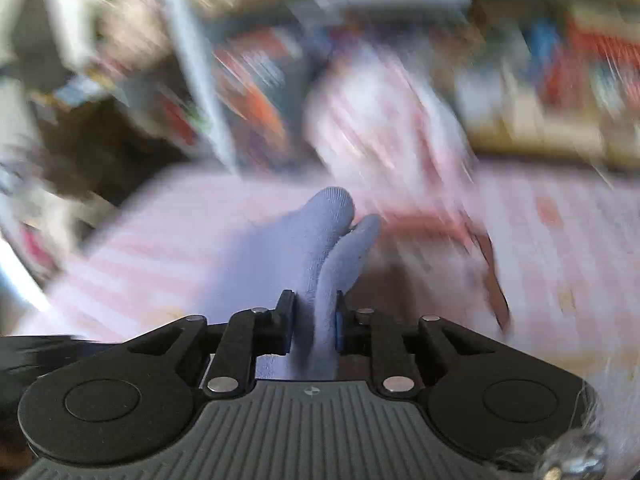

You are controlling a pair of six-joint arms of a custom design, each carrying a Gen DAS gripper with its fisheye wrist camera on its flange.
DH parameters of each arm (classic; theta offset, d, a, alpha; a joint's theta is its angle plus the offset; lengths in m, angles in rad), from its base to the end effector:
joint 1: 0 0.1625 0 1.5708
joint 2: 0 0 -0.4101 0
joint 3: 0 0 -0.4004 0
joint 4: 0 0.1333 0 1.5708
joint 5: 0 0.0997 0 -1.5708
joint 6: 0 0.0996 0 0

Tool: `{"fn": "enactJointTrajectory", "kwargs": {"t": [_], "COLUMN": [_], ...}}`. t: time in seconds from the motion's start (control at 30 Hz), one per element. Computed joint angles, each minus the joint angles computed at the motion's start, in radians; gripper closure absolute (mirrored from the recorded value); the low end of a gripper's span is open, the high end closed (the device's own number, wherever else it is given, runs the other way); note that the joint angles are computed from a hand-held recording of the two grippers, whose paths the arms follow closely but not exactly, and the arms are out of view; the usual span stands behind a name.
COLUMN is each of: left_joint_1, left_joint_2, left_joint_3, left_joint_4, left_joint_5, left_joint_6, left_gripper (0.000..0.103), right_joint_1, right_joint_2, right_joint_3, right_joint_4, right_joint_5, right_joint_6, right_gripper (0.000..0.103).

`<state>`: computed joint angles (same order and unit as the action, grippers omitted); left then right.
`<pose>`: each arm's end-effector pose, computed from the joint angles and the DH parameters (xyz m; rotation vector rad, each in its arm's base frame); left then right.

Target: Fold clothes

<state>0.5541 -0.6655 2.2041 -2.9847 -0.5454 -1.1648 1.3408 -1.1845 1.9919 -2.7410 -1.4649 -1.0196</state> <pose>-0.2490 -0.4110 -0.0481 -0.0911 2.3384 -1.1003 0.0124 -0.5777 0.1959 1.1680 -2.7281 0.5334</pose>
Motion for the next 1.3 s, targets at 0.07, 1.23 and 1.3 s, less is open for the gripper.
{"fn": "enactJointTrajectory", "kwargs": {"t": [0.07,1.23,1.3], "left_joint_1": [-0.003,-0.062,-0.068], "left_joint_2": [0.001,0.036,0.03], "left_joint_3": [0.003,0.032,0.044], "left_joint_4": [0.005,-0.091,-0.114], "left_joint_5": [-0.003,0.052,0.055], "left_joint_6": [-0.007,0.116,0.12], "left_gripper": [0.024,0.024,0.024], "right_joint_1": [0.008,-0.079,-0.083], "right_joint_2": [0.056,-0.163,-0.188], "right_joint_3": [-0.053,0.158,0.18], "right_joint_4": [0.011,-0.09,-0.119], "right_joint_5": [-0.099,-0.048,-0.038], "right_joint_6": [0.09,-0.037,-0.041], "right_gripper": [0.071,0.062,0.052]}}
